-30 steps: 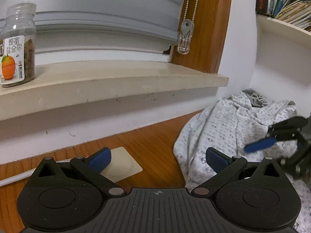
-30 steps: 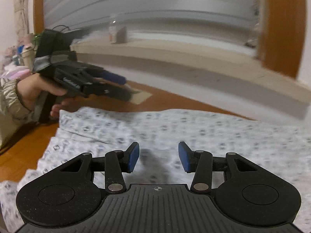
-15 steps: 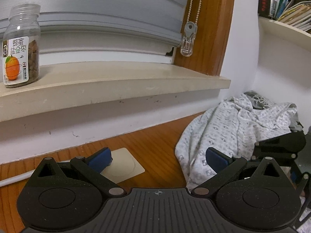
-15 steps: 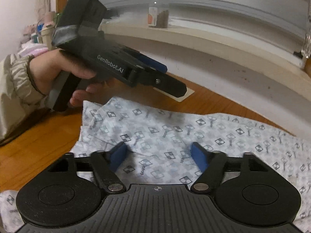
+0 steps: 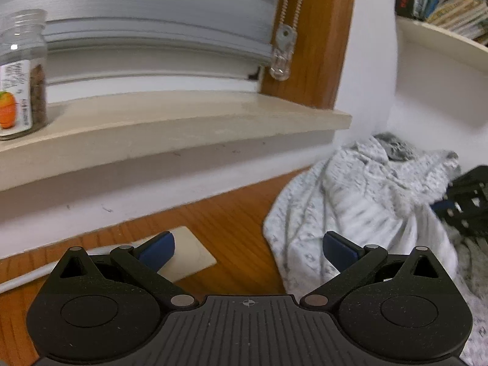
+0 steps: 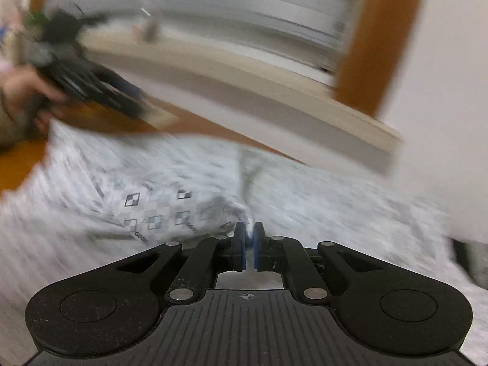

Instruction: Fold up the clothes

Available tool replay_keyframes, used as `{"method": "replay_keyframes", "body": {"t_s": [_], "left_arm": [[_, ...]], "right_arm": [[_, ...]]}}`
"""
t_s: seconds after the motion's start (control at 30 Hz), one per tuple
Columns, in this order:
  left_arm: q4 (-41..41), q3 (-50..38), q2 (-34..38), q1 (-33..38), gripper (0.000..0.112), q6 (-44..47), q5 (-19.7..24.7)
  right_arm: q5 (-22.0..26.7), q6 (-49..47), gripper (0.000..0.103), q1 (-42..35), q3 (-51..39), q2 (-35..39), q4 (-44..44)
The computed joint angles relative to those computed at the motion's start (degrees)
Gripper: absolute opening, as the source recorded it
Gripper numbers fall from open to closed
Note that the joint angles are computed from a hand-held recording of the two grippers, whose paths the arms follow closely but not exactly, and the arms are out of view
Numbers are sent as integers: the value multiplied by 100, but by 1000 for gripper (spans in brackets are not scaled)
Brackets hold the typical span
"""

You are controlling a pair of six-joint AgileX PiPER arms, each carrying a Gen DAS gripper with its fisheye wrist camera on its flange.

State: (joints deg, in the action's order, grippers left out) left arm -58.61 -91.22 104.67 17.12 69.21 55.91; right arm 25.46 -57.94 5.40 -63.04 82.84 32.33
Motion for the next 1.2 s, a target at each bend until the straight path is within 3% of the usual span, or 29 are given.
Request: {"method": "replay_keyframes", "body": {"t_s": [0.1,0.2,0.23,0.27,0.3,0.5,0.63,0.73,0.77,0.83,0.9,0.97,1.2], "left_arm": [[263,-126,59,-56,102,-95,243],[563,-111,45,-136,97,-207,177],[686,-102,25,-150,90,-246,157],[776,-58,-28,-137,75,-244,142],[763,9,-100,-68,70,-224,167],[791,501,-613,304,70,85,471],[1022,1044,-1023,276,66,409,397],[1045,1200,-1226,172,33,463,328],[1046,1250,-1286,122,16,532,320],[920,1380,-1435,34,5,699,181],[650,1474,-1561,25,1,904,140],[431,1322,-1541,79,1,889,505],[-19,1734,-1954,92,1,1061,460]], "right_arm": [[107,-233,6,-293,113,69,280],[127,-629,8,-321,221,97,654],[135,-754,11,-304,248,104,771],[126,-773,11,-278,240,126,761],[36,-800,12,-234,289,137,727],[-335,-2030,12,-289,694,61,1877],[-347,-2553,13,-381,830,20,2410],[-688,-2710,13,-204,989,-73,2411],[-801,-2800,13,-145,1040,-90,2459],[-766,-2900,13,-175,1037,-87,2567],[-719,-2993,13,-211,1031,-82,2672],[-640,-3073,13,-281,1011,-71,2811],[-592,-3622,13,-365,1115,-150,3394]]}}
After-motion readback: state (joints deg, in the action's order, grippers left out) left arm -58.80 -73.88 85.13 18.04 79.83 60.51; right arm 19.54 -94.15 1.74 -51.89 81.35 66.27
